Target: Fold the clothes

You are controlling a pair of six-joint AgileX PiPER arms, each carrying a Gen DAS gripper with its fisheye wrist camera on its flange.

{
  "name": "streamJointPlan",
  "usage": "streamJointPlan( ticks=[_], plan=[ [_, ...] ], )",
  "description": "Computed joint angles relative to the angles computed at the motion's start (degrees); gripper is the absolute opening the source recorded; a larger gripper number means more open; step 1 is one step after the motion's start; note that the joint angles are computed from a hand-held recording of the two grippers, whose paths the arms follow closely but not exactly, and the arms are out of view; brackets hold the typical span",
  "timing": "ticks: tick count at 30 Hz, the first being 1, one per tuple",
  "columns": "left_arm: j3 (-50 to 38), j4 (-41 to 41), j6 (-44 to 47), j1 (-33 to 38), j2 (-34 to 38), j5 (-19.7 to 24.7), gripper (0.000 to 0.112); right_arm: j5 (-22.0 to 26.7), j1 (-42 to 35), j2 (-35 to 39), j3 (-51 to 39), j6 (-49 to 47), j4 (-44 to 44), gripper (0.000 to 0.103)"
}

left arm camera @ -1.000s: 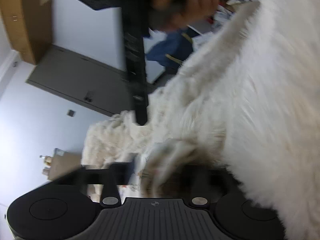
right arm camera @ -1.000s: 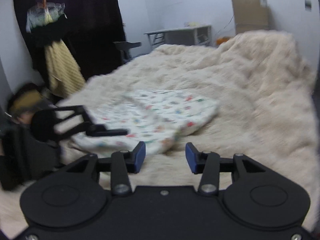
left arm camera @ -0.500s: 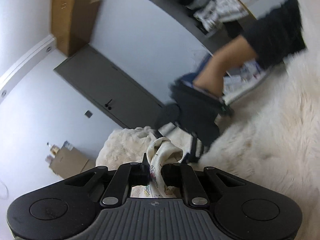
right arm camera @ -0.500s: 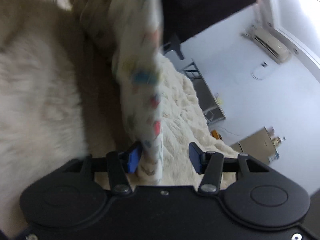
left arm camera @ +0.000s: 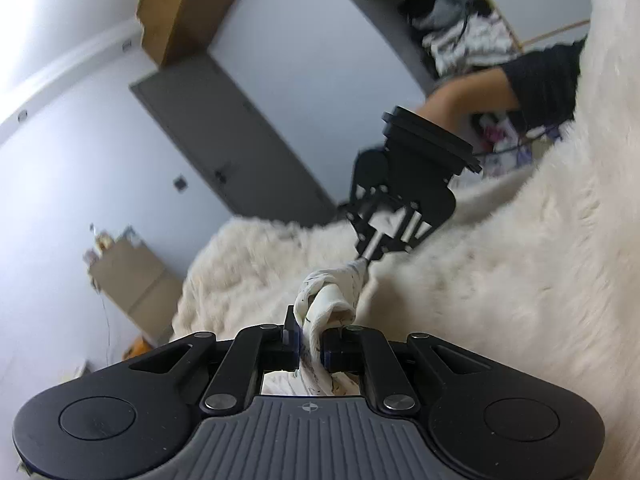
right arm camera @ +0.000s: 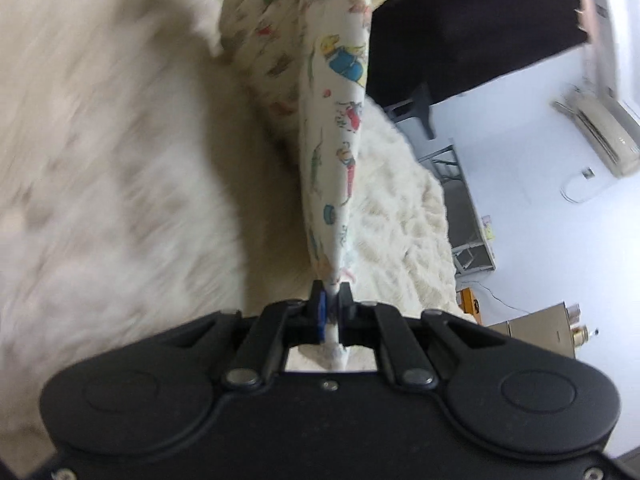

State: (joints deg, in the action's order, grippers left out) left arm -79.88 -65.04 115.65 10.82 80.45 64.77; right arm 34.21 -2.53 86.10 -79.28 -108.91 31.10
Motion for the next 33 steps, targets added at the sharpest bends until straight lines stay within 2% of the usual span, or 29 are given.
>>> streamJointPlan(
  ticks=[1, 3, 6, 9, 10, 11, 13, 14, 21, 27, 32, 33],
  plan=[
    [0.3, 0.9, -0.6, -1.1, 0.0, -1.1, 0.009, -1.1, -0.5, -0.2, 1.0, 0.1, -0.5, 0.004],
    [3.3, 4.3, -3.2, -5.6, -2.4, -5.9, 0.009, -3.3, -1.5, -0.4, 3.0, 0.4, -1.5, 0.002],
    [5.5, 6.2, -3.8, -8.2, -3.6, -9.3, 0.009, -6.2, -3.3, -1.5, 5.6, 1.7, -3.7, 0.002],
    [5.9, 6.9, -4.3, -9.2, -3.4, -10.5, 0.009, -5.5, -5.2, -3.4, 7.5, 1.3, -2.2, 0.005],
    [6.1, 7.1, -4.4, -9.5, -3.3, -10.9, 0.009, -5.1, -5.9, -4.3, 8.2, 0.4, -1.1, 0.009],
    [6.2, 7.3, -4.6, -9.8, -3.2, -11.2, 0.009, -4.7, -6.6, -5.1, 8.9, -0.4, 0.0, 0.020],
    [6.6, 7.5, -4.5, -10.0, -3.4, -11.5, 0.009, -4.8, -5.9, -6.7, 10.6, -0.3, 0.6, 0.031],
    [7.1, 7.4, -4.1, -10.0, -3.7, -11.7, 0.009, -4.5, -5.7, -7.7, 11.7, -1.4, 1.6, 0.033],
    [7.3, 6.6, -2.9, -9.2, -3.6, -11.4, 0.009, -4.5, -0.6, -6.0, 10.8, -0.8, 3.0, 0.040],
    [2.1, 4.5, -6.8, -6.1, -0.3, -6.7, 0.009, -1.2, 1.0, -0.5, 5.0, 0.4, 4.2, 0.039],
    [-0.6, 2.9, -7.8, -4.8, 0.9, -5.1, 0.008, 1.1, 1.2, 3.6, -0.7, 0.8, 7.8, 0.039],
    [-1.8, 2.3, -8.3, -4.3, 1.5, -4.5, 0.008, 1.1, 1.8, 5.0, -2.2, 2.0, 6.2, 0.039]
  ],
)
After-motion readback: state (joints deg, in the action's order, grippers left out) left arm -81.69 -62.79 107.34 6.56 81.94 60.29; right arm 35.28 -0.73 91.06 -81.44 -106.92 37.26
